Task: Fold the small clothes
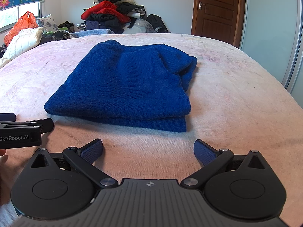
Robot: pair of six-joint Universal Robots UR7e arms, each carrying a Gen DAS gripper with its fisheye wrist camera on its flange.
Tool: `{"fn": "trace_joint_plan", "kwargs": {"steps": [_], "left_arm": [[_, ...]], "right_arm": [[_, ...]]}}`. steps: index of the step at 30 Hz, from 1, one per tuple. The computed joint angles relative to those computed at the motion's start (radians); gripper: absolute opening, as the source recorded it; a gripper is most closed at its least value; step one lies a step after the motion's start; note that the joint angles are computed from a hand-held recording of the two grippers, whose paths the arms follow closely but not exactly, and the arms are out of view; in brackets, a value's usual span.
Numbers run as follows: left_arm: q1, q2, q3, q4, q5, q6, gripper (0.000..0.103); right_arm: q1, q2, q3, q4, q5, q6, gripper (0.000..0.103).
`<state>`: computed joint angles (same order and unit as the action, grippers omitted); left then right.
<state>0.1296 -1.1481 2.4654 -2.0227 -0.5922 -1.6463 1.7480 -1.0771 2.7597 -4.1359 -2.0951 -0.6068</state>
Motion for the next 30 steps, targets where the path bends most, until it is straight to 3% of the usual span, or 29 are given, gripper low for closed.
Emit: {"fn": "trace_joint_plan", "kwargs": {"steps": [26, 30], "left_arm": [[0.0, -0.001, 0.0, 0.002, 0.0, -0.001, 0.103], [-0.001, -0.004, 0.002, -0.002, -0.001, 0.0, 0.103]], "right_arm": [[-0.002, -0.003, 0.0, 0.004, 0.003, 0.001, 0.103], [0.035, 0.018, -0.01, -0.001, -0.043, 0.021, 0.103]]}}
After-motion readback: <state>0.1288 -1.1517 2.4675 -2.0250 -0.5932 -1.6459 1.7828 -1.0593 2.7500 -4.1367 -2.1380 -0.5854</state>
